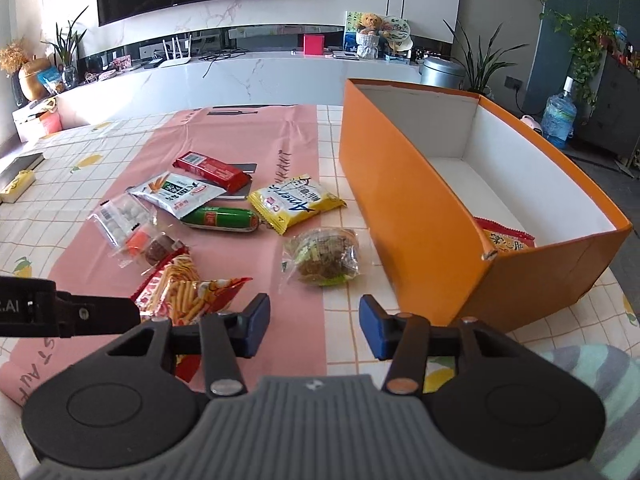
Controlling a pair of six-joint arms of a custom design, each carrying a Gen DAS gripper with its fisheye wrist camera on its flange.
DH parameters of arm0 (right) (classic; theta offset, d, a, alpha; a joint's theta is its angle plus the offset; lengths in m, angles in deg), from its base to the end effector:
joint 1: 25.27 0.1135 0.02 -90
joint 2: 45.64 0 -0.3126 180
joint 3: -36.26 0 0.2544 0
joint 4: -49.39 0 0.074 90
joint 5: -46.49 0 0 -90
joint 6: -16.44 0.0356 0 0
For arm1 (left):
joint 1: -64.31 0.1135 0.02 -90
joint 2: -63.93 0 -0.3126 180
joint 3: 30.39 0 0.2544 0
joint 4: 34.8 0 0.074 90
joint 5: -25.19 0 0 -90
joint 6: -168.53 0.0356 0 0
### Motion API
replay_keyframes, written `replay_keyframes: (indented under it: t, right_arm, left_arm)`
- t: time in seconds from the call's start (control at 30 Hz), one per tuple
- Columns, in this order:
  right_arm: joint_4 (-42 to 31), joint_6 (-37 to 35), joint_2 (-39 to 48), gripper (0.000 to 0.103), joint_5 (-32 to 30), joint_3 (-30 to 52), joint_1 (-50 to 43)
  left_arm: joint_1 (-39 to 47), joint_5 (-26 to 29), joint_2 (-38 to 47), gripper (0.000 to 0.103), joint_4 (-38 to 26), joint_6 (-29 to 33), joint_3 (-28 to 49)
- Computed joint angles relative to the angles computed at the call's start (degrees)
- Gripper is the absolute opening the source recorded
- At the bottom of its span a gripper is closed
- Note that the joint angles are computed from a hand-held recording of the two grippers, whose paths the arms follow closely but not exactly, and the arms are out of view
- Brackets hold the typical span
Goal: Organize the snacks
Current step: 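Grasp the red Mimi noodle bag with the left tool while the right tool grasps the clear green-snack bag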
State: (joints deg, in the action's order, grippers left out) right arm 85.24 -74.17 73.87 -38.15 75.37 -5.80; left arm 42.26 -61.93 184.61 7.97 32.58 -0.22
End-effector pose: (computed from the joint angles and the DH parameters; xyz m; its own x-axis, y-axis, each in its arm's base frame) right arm 0.2787 0.0950 0.0579 -0.6585 -0.2440 -0.7119 -0.2761 0.9583 -0.0731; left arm 0.2319 -0.0959 0.0469 -0.7689 -0.4630 -0.4409 -0.2106 0.8345 -0.5092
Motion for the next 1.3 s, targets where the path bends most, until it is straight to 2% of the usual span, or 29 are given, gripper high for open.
replay_keyframes:
  t: [0.07, 0.23, 0.37, 0.4, 0.5, 0.67, 0.87, 1.03, 1.17, 1.3]
  right_arm:
    - [1.6, -2.3, 1.7, 0.048, 0.5, 1.1, 0.1]
    - [0.2, -4.7, 3.6, 0.046, 0.8, 4.7, 0.6]
    - [-1.0, -5.1, 4.6, 0.051, 1.9, 7.6, 0.7]
    - [-1.2, -5.4, 4.8, 0.054, 1.9, 8.2, 0.7]
    - [-2.4, -6.0, 5.9, 0.056, 2.0, 10.6, 0.5]
    - [-9.1, -4.0, 7.6, 0.055, -0.6, 15.8, -1.4]
    - [-13.9, -1.8, 9.4, 0.051, -3.5, 19.5, -2.7]
    - [-14.1, -0.2, 10.1, 0.051, -4.9, 20.2, -3.3]
    - [-13.9, 0.2, 10.5, 0.051, -5.2, 20.4, -3.4]
    - [-15.5, 0.2, 11.0, 0.05, -5.7, 21.4, -3.7]
  left_arm:
    - [0.3, 0.9, 0.3, 0.079, -0.8, -3.0, 1.0]
    - [0.4, 1.8, 1.5, 0.08, -3.8, -9.7, 4.1]
    - [0.5, 2.2, 1.7, 0.08, -9.6, -9.0, 8.4]
    - [0.6, 2.0, 1.8, 0.081, -10.2, -9.4, 8.9]
    - [1.2, 2.0, 2.2, 0.082, -11.9, -9.9, 10.5]
    - [1.9, 1.6, 3.0, 0.082, -15.5, -9.7, 13.2]
    - [1.9, 1.8, 4.2, 0.082, -16.2, -8.0, 14.5]
    - [0.4, -0.5, 4.6, 0.077, -17.1, -6.2, 15.1]
    - [-0.5, -2.0, 4.5, 0.066, -17.4, -5.0, 15.1]
    - [-1.7, -4.1, 4.4, 0.063, -18.6, -4.0, 15.5]
